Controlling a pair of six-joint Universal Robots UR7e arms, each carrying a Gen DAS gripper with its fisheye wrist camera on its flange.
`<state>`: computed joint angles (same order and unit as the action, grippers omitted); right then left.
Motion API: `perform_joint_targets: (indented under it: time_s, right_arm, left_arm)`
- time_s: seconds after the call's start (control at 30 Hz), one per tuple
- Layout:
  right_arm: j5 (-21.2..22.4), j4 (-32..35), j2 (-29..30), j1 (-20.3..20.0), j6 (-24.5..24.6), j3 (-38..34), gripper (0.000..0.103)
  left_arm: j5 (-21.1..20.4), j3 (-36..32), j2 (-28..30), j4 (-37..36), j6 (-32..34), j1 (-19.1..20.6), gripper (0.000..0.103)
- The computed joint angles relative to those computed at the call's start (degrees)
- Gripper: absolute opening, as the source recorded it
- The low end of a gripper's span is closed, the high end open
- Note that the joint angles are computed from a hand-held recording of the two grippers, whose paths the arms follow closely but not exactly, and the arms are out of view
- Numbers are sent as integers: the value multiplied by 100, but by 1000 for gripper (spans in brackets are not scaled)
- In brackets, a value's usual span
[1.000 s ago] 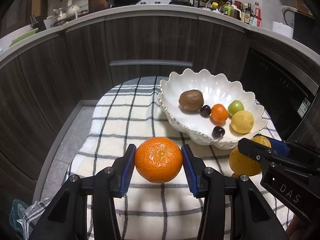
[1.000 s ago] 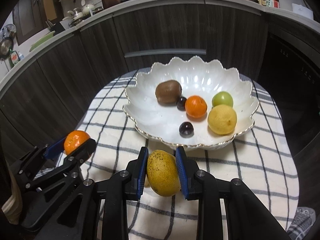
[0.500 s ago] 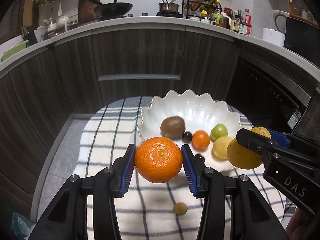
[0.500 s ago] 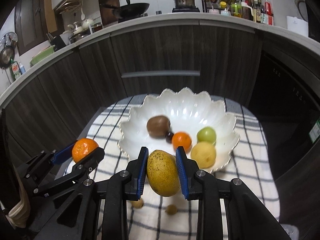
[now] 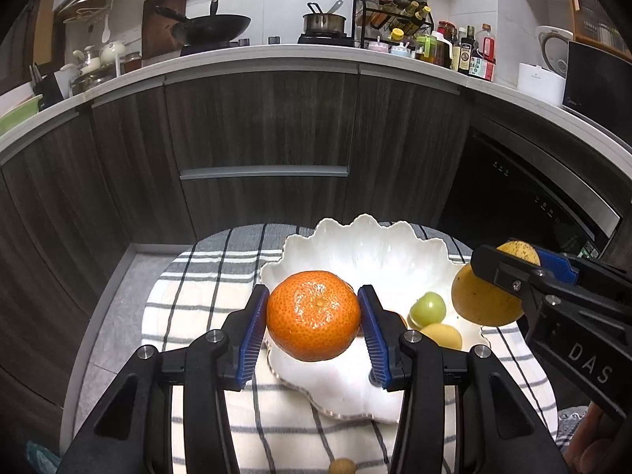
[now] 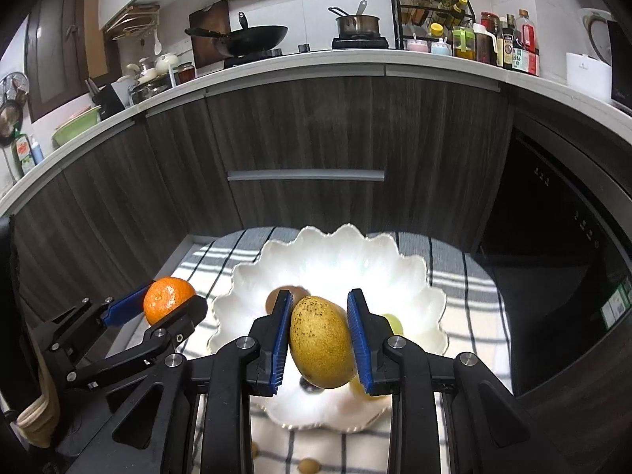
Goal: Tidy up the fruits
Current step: 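Carry the mandarin and mango over the white bowl, then open the left tool to drop the mandarin while the right tool drops the mango, then withdraw both tools from the bowl toward the small tan round fruits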
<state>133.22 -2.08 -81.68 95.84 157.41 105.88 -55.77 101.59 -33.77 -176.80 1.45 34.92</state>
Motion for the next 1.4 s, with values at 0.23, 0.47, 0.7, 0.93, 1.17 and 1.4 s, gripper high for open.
perform_joint_targets:
  time_s: [0.23,0.47,0.7,0.93,1.17,1.4]
  right_arm:
    - [-148,68,109,-207,-162,-318,29]
    - [-341,248,244,-481,-130,-591,29]
    - [-537,419,387,-721,-61,-742,29]
    - [-546,497,513,-845,-73,-828,30]
    - [-73,-285,406,-714,-486,-600,82]
    - [115,-216,416,-704,-358,-630,82]
  left_arm:
    - [-81,-459,294,182,42,128,45]
    - [-196,-875,596,401,101,253,46]
    - [-244,-1135,810,611,65,348,46]
    - [-28,-1170,917,551,47,350,64]
    - [92,-1124,860,533,-88,362,79]
    - [354,-986,777,339,-62,289,93]
